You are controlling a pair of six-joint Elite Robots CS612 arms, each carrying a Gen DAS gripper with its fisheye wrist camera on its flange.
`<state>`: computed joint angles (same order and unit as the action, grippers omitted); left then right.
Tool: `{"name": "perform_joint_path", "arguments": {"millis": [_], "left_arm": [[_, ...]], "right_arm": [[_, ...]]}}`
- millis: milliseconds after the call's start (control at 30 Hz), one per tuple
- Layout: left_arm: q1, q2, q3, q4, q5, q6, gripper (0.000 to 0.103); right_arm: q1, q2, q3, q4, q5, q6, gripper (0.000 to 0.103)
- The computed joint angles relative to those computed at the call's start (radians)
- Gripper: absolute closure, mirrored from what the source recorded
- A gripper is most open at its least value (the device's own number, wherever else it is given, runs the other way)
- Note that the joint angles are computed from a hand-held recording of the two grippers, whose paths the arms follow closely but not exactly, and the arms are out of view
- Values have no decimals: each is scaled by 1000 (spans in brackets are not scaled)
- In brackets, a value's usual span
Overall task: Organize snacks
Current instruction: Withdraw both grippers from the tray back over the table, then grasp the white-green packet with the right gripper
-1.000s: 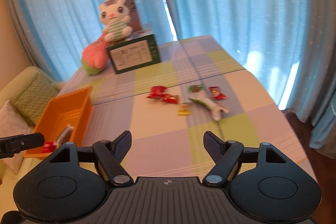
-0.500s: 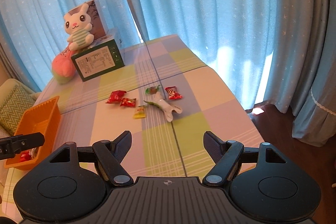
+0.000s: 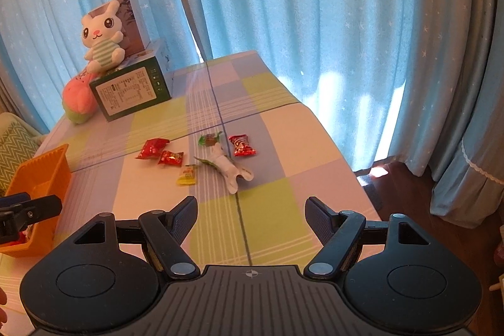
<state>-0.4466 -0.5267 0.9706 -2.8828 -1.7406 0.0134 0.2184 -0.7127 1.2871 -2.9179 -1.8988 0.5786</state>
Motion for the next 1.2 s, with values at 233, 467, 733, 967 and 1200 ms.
{"name": "perform_joint_path", "arguments": {"millis": [233,467,733,967,1200], "left_arm": [[-7,67,-119,109,-14,7,16],[-10,162,-284,234,-9,-5,16],[-10,265,-467,342,16,3,16],[-7,358,-637,439,8,25,16],[-8,454,-823,537,-6,30,16]], "right_arm": [[-30,49,-58,4,56,-98,28],[-57,125,-161,30,149,-219,28],[-74,225,-316,117,229,-353,28],[-84,302,-441,209,251,-404,47],[-85,331,-490,245,250,-421,72]]}}
